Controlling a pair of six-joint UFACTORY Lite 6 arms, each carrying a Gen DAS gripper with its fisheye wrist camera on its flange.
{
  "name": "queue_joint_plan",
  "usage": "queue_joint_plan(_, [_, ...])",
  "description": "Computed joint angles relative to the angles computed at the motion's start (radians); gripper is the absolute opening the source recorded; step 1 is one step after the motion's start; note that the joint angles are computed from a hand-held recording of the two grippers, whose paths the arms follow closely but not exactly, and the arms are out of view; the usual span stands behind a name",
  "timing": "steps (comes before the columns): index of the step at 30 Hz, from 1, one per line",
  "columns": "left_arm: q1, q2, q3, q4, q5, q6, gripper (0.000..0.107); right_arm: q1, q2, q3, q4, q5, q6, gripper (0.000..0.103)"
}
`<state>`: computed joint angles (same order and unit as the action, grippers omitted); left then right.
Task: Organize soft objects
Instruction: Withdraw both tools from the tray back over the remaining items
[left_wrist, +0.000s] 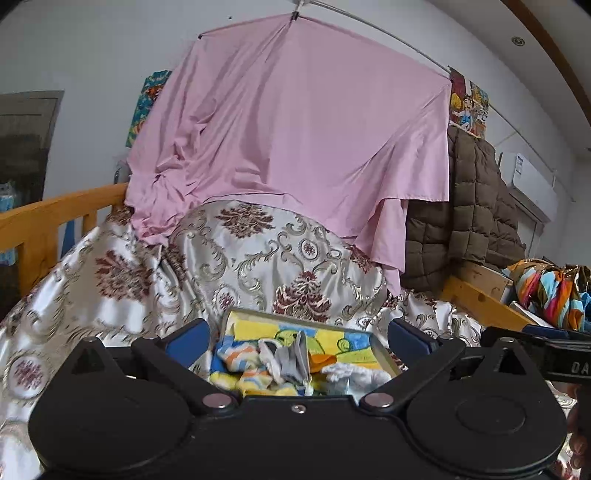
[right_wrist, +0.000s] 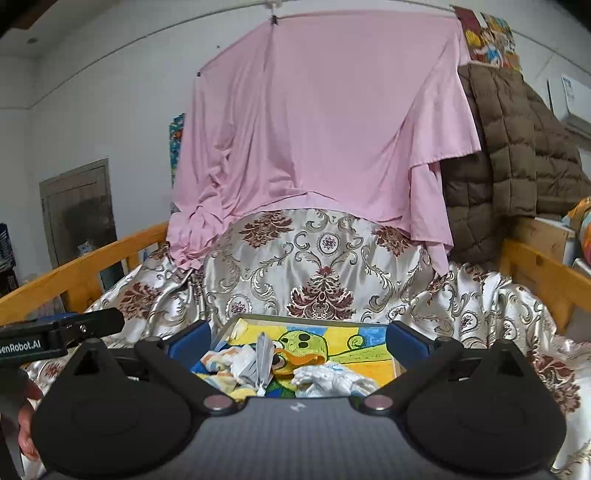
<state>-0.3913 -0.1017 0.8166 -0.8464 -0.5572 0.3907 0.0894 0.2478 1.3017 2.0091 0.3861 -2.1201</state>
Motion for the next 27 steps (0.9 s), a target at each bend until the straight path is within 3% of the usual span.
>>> queue_joint_plan(6, [-0.09, -0.16, -0.147, -0.168, -0.051, 0.107, 0.102, -0.004, -0.213, -0.26, 0.11, 0.038, -0.166, 0.103])
queue_joint_plan(14, [-0.207, -0.322, -0.291, -0.358, -0.128, 0.228, 0.102, 0.043, -0.432, -0.538, 0.381, 0.07, -0.448, 0.103])
queue_joint_plan(20, [-0.353, -0.377, -0.339, -0.561, -0.231, 0.4, 0.102, 0.039, -0.531, -0.661, 0.42, 0.096, -0.469, 0.103])
queue_joint_plan(27, [-0.446, -0.422, -0.379, -0.675, -0.273, 0.475, 0.102, 0.004, -0.599, -0.797, 0.414, 0.148, -0.486, 0.103])
